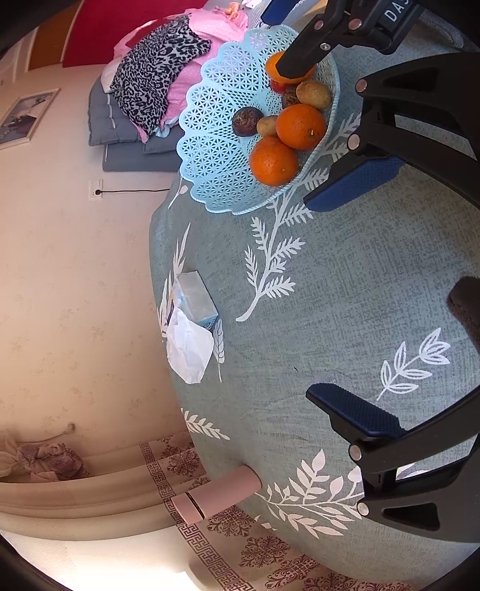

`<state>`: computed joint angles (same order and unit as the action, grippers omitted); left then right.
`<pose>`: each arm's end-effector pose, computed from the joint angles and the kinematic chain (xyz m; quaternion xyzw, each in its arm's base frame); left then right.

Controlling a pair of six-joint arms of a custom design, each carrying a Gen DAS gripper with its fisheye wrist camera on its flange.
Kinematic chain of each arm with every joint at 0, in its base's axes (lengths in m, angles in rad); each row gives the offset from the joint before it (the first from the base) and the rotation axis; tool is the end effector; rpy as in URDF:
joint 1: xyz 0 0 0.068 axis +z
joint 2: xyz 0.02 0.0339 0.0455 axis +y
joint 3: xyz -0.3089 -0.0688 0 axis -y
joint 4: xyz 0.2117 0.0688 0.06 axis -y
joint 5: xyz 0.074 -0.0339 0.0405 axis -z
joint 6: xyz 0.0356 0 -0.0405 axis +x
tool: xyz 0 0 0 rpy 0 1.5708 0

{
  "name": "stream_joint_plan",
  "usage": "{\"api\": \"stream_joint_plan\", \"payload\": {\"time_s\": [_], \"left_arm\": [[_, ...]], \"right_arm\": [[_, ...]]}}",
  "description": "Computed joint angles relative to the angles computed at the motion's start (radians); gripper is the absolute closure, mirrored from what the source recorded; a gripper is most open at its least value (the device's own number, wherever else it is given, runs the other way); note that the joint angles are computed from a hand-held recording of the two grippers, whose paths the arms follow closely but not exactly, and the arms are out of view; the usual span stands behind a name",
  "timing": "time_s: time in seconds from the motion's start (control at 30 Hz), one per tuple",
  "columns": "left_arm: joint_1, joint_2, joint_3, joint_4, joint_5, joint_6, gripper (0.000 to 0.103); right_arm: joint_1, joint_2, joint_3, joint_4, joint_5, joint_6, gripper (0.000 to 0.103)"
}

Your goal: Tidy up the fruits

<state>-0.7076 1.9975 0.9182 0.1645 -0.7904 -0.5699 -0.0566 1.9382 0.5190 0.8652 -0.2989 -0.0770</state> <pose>0.2908 -0.2155 0.1579 -0.0636 0.8802 0.1154 0.4560 0.3142 -0.0073 0.1447 -0.0813 0.8630 0.0976 0.4890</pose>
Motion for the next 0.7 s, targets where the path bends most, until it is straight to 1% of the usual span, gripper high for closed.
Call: {"api": "stream_joint_plan", "payload": {"time_s": [0.1, 0.5, 0.7], "left_arm": [[-0.004, -0.001, -0.003, 0.007, -0.006, 0.010, 0.008], [-0.023, 0.015, 0.018, -0.012, -0.041, 0.030, 0.005], [-0.026, 0.017, 0.019, -0.011, -0.044, 0.032, 0.005]], "right_arm": [[0.001, 0.001, -0.002, 0.001, 0.003, -0.003, 0.004], [0.011, 0.006, 0.011, -0.015, 0.015, -0.012, 0.003], [0.011, 0.006, 0.009, -0.014, 0.016, -0.013, 0.003]]}}
